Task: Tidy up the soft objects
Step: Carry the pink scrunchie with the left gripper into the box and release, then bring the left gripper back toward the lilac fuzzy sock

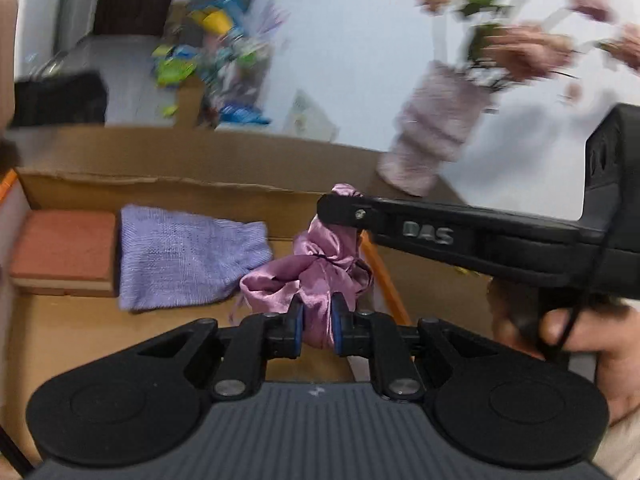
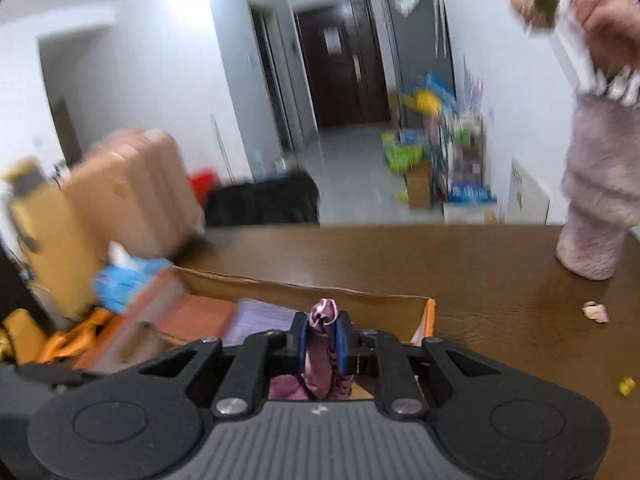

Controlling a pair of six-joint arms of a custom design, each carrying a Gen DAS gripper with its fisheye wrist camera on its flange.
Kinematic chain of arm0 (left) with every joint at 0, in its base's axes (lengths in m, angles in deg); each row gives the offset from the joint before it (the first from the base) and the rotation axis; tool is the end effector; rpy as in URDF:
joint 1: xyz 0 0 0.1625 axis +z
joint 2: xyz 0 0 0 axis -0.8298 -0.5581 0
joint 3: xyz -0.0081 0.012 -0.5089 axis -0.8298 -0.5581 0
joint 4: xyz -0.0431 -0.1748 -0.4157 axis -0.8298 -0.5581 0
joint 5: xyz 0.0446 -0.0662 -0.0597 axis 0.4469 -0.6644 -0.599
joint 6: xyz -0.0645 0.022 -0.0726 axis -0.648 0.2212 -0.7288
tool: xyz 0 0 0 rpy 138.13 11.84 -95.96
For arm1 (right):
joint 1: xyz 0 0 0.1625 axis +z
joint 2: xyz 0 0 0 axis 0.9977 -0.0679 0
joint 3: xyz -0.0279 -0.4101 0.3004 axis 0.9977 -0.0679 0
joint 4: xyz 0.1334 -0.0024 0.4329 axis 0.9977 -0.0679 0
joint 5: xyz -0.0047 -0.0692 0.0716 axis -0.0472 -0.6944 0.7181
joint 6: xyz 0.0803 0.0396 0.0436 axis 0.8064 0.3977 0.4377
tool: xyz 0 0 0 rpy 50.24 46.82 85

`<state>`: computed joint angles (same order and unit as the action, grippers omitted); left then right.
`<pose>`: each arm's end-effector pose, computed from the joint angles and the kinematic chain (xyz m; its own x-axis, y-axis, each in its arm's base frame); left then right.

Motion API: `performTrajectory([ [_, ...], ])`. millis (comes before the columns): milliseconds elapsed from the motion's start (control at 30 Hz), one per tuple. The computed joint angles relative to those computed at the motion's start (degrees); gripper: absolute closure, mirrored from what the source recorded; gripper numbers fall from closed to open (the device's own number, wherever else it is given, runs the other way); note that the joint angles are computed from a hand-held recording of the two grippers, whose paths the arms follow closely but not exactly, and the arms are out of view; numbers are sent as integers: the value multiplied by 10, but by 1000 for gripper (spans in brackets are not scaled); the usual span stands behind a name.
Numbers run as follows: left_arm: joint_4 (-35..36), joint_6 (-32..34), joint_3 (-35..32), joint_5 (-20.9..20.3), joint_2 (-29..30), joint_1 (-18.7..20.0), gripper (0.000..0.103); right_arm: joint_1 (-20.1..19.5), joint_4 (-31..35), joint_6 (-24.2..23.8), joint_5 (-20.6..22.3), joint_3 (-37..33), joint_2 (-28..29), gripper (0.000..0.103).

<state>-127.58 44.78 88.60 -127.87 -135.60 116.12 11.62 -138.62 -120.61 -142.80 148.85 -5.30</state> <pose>-0.1932 -0.6946 0.1409 -0.8998 0.2118 -0.3814 0.4010 0.7460 -0.5318 0.2137 -0.7609 0.1477 -0.7820 -0.3734 0.4991 -0.6046 0.6488 -0.4621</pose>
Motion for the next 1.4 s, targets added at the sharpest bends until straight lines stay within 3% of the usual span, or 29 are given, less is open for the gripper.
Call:
performTrajectory([
  [167,65,-20,-56,-26,38,28,83,-2,73,5,-71,-94,60,80],
  [267,61,1,-49,-36,37,26,72,-6,57,3,-55,-88,61,77],
  [300,49,9,-42,-41,33,25,63,-7,51,7,-45,-81,58,74],
  [333,43,15,-35,-39,26,23,59,-8,47,14,-38,-74,52,74],
  [500,-33,74,22,13,-15,-1,58,0,-17,-8,-47,-8,10,73],
  [600,-87,114,66,69,-48,-22,55,10,-66,-27,-55,40,-27,57],
  [633,-109,129,84,90,-62,-30,50,13,-87,-36,-58,61,-40,51],
  [767,-196,195,143,189,-113,-61,40,32,-193,-81,-91,146,-85,48],
  [867,-289,248,188,263,-142,-88,28,41,-304,-121,-91,210,-107,30],
  [933,-354,291,213,282,-156,-100,24,45,-361,-145,-72,250,-120,21],
  [1133,-560,440,269,325,-158,-145,13,67,-498,-146,-63,335,-124,17],
  [1267,-669,457,345,361,-154,-187,6,76,-615,-146,-50,406,-97,17],
  [1400,-838,493,443,431,-96,-266,5,87,-742,-148,-46,491,-55,16],
])
